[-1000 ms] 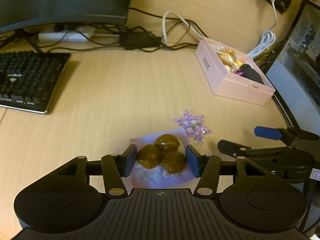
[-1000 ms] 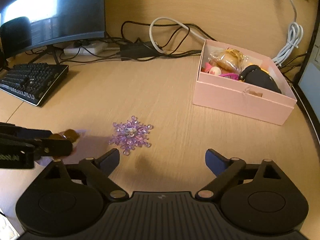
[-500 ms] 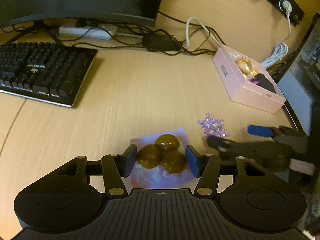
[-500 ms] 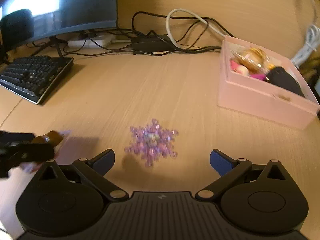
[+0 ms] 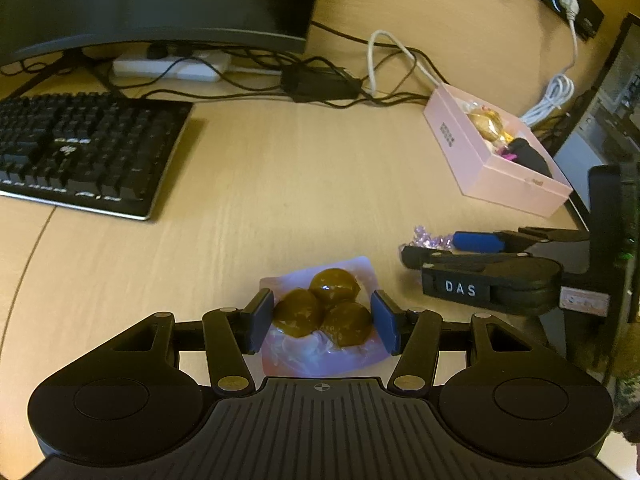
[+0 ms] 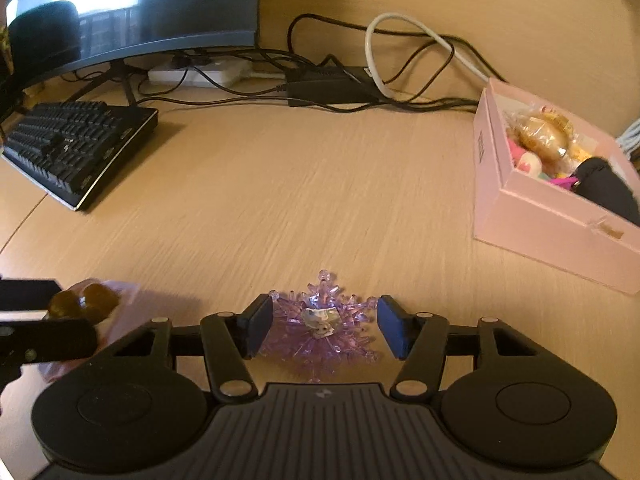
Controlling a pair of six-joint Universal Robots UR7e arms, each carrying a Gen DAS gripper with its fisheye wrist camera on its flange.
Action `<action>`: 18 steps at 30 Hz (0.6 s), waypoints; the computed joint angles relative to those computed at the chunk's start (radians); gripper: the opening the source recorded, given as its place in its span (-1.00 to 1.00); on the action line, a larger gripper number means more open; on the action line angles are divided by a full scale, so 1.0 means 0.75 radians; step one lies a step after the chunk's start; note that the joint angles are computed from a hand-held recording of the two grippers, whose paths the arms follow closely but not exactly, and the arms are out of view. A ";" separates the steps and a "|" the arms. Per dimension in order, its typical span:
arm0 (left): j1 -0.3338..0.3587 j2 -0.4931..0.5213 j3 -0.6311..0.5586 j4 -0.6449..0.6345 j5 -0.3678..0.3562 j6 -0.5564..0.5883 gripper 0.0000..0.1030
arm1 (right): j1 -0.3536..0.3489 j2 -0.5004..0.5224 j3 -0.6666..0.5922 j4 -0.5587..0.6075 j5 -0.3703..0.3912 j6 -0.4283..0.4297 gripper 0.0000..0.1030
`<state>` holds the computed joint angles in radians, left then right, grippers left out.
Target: Organize objects
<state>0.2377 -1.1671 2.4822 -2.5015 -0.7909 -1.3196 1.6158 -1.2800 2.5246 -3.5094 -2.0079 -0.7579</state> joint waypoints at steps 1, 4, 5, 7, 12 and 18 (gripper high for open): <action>0.004 0.015 -0.006 -0.018 -0.003 0.013 0.13 | -0.001 -0.024 0.008 0.013 0.003 -0.001 0.12; 0.015 0.059 -0.028 -0.076 -0.015 0.070 0.13 | -0.013 -0.112 0.030 0.049 0.015 -0.010 0.12; 0.016 0.078 -0.039 -0.094 -0.020 0.088 0.13 | -0.020 -0.148 0.038 0.059 0.017 -0.018 0.12; 0.026 0.118 -0.065 -0.135 -0.031 0.142 0.13 | -0.046 -0.232 0.051 0.104 0.029 -0.027 0.12; 0.053 0.236 -0.152 -0.240 -0.067 0.289 0.13 | -0.116 -0.388 0.059 0.145 0.020 -0.042 0.12; 0.104 0.384 -0.315 -0.339 -0.103 0.475 0.13 | -0.264 -0.651 0.066 0.289 0.124 -0.103 0.12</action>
<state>0.3155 -0.8791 2.2457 -2.7556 -0.8684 -0.9635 1.4179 -1.7681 2.5740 -3.2928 -1.9152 -0.8353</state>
